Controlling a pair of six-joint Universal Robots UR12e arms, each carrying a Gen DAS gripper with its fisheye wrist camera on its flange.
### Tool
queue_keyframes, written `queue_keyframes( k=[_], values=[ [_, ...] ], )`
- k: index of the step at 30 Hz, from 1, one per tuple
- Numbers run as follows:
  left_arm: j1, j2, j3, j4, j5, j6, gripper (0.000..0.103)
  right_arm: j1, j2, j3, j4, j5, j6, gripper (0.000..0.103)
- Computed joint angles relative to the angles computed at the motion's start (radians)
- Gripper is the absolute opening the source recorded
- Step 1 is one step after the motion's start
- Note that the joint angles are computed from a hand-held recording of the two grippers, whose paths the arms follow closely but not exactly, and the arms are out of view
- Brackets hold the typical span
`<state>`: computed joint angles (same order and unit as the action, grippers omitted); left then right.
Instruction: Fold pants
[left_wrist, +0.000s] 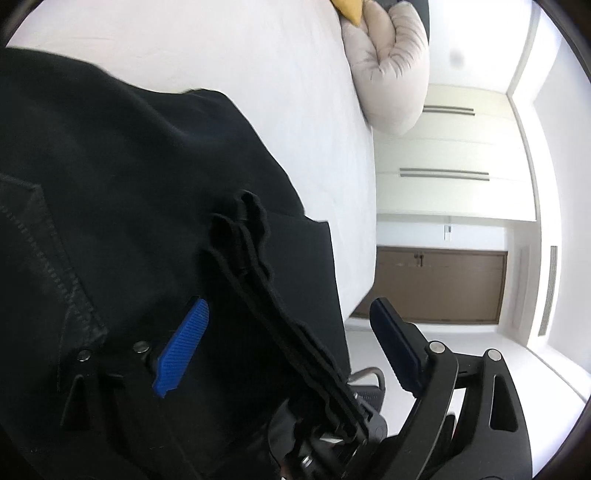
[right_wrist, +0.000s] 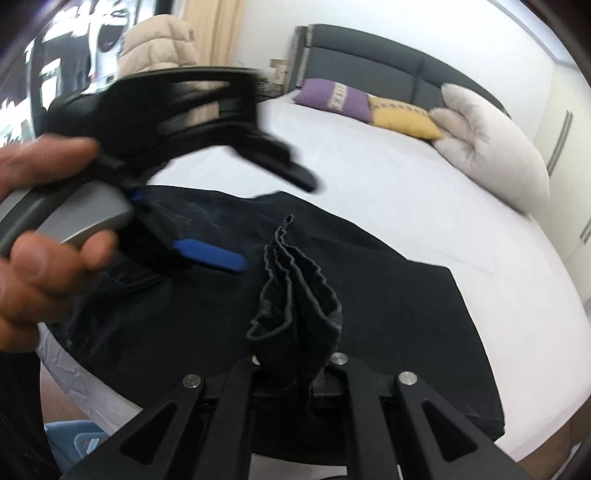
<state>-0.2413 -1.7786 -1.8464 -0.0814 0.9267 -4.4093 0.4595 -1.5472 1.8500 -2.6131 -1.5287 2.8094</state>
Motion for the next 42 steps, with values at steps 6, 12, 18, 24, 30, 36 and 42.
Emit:
queue_keyframes(
  k=[6,12,18,24,30,36,42],
  values=[
    [0.014,0.001,0.055,-0.196,-0.048,0.196,0.018,0.048,0.012,0.000,-0.032,-0.008,-0.081,0.005],
    [0.034,0.051,0.040,-0.309,0.004,0.326,0.006,0.065,0.028,-0.021,-0.034,-0.009,-0.114,0.006],
    [0.031,0.074,0.034,-0.402,0.066,0.399,0.006,0.091,0.057,-0.036,-0.001,-0.025,-0.158,0.006],
    [0.015,0.062,0.037,-0.450,0.120,0.425,0.007,0.087,0.084,-0.053,0.065,-0.018,-0.174,0.012],
    [0.007,0.088,0.005,-0.435,0.153,0.413,0.009,0.059,0.082,-0.053,0.081,0.031,-0.132,0.023],
    [-0.027,0.138,0.039,-0.583,0.374,0.428,0.009,-0.065,0.017,-0.072,0.315,0.295,-0.131,0.077],
    [-0.100,0.072,0.162,-0.590,0.461,0.619,0.009,-0.271,0.010,-0.136,0.561,0.645,-0.099,0.040]
  ],
)
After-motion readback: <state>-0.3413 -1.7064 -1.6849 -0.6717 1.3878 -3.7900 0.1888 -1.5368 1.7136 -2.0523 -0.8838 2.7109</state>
